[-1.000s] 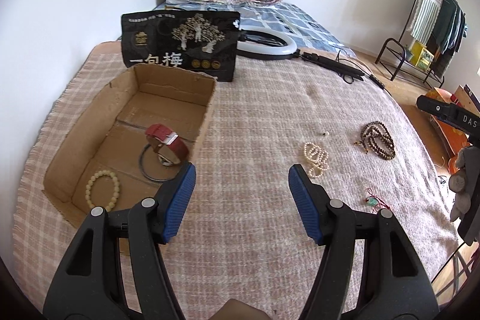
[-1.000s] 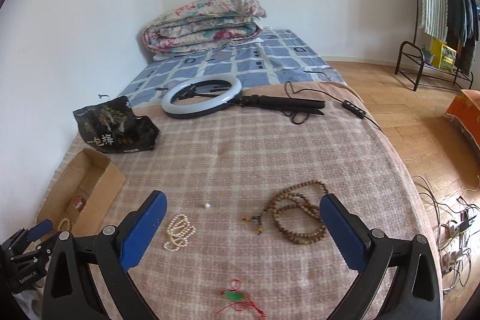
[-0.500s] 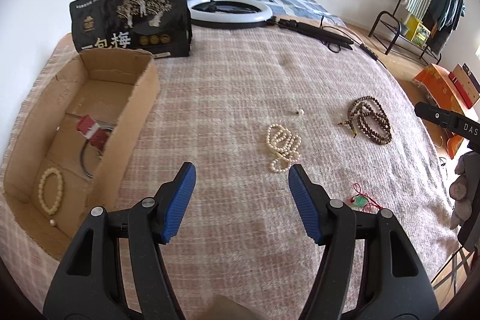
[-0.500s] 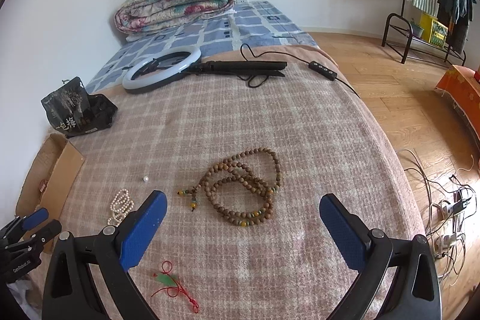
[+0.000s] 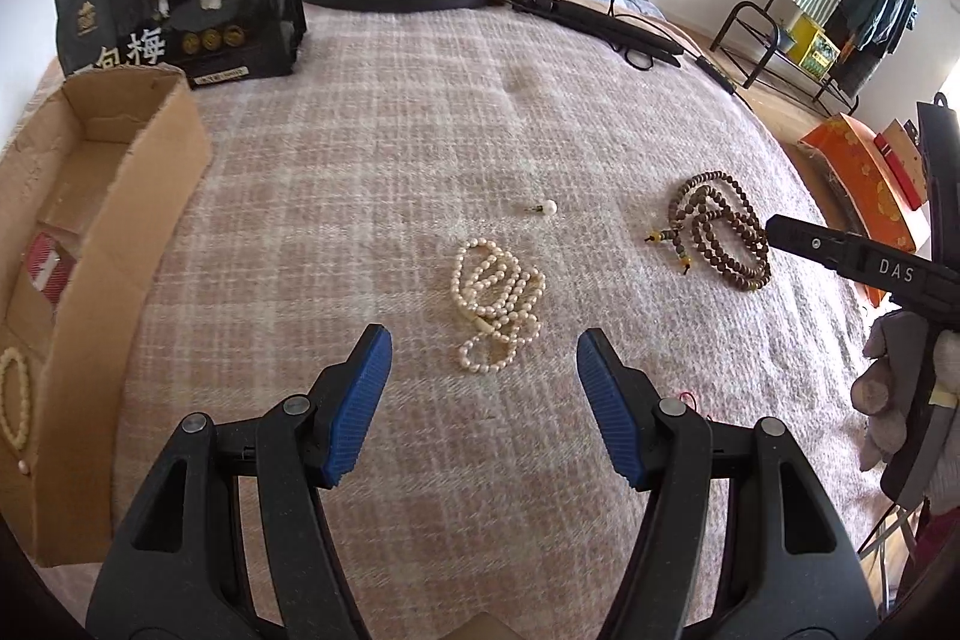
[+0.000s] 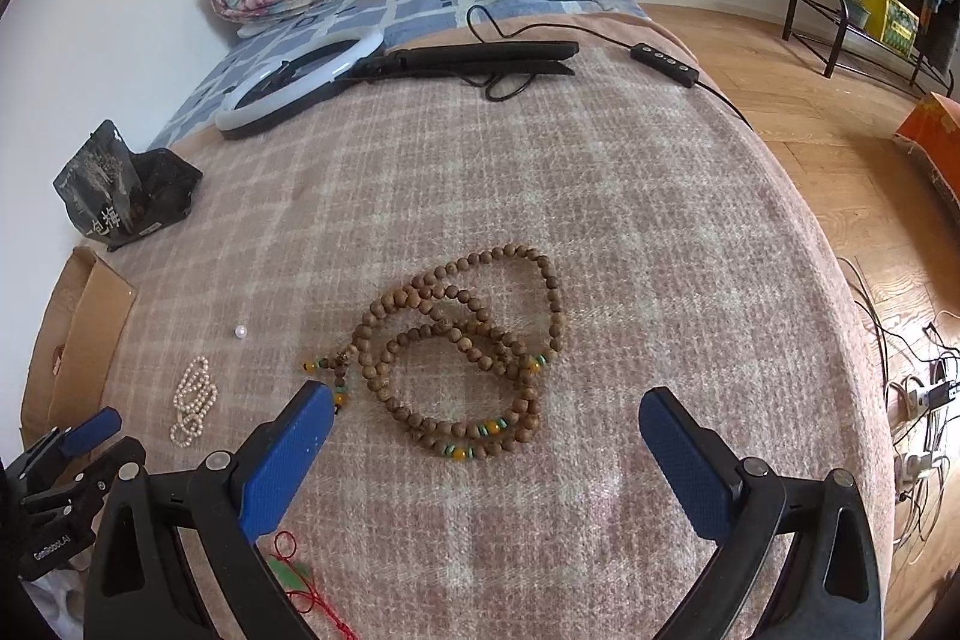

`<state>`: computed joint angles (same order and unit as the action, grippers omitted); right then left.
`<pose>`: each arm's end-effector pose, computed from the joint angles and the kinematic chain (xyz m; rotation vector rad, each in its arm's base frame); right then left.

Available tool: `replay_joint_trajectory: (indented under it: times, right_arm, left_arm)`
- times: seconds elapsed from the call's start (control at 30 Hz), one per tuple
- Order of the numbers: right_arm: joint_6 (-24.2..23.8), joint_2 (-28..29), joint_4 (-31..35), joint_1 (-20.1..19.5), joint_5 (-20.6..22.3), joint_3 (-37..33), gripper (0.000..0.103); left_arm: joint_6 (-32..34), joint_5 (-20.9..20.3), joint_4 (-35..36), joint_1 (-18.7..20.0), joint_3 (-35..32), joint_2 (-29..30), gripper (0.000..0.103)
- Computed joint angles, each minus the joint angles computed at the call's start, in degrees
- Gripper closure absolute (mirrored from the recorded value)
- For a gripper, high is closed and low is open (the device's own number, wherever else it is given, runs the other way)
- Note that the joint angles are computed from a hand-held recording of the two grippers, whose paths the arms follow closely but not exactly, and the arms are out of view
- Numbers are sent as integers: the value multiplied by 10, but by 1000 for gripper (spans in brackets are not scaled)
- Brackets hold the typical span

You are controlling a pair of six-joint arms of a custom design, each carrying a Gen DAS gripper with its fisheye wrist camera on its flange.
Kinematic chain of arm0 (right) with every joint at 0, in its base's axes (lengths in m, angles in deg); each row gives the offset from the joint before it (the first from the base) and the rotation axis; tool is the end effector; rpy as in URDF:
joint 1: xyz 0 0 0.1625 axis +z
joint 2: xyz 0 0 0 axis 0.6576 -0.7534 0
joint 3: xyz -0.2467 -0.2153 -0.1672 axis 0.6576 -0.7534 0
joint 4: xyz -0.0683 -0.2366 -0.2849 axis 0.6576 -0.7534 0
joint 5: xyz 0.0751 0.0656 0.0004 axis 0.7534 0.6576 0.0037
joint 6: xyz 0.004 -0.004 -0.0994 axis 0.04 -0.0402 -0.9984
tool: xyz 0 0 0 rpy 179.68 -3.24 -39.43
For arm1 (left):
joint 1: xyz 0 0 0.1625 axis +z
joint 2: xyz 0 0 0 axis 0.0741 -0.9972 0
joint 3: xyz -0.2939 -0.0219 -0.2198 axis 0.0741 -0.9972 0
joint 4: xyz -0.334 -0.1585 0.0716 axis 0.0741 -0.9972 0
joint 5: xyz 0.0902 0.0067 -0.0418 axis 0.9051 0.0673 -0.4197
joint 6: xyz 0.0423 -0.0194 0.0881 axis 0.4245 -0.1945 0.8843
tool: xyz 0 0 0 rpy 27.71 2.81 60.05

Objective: Organize jewelry
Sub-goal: 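Move the left tool to the pearl necklace while the right tool approaches the brown bead strand, then close the left tool on the pearl necklace while the right tool grips the brown bead strand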

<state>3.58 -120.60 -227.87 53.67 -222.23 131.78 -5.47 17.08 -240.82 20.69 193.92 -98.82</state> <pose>0.0827 -0.2408 0.2129 -0.1003 -2.2666 0.7318 -0.1918 -0.2914 0.0362 0.6904 2.5654 -0.4199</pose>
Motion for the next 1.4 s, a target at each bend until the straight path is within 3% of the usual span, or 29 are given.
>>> replay_joint_trajectory:
  times: [0.23,0.63,0.8,0.9,1.07,1.23,1.33,1.4]
  right_arm:
    - [-44,87,-60,-18,-5,-24,0]
    - [-87,138,-112,-78,19,-40,0]
    - [-107,175,-138,-62,-3,-45,1]
    - [-121,198,-155,-51,-20,-49,7]
    - [-128,194,-166,-42,-15,-43,32]
    - [-143,177,-163,-47,12,-34,72]
    - [-146,157,-150,-55,31,-28,87]
    - [-145,145,-142,-59,39,-25,91]
  left_arm:
    - [20,2,-24,21,-24,52,37]
    - [42,14,-45,42,-47,100,38]
    - [45,34,-40,35,-51,111,51]
    - [46,39,-38,36,-52,112,63]
    - [54,42,-38,34,-49,109,87]
    - [54,42,-38,31,-46,106,92]
    - [53,42,-41,33,-44,104,93]
    - [50,43,-40,32,-42,99,94]
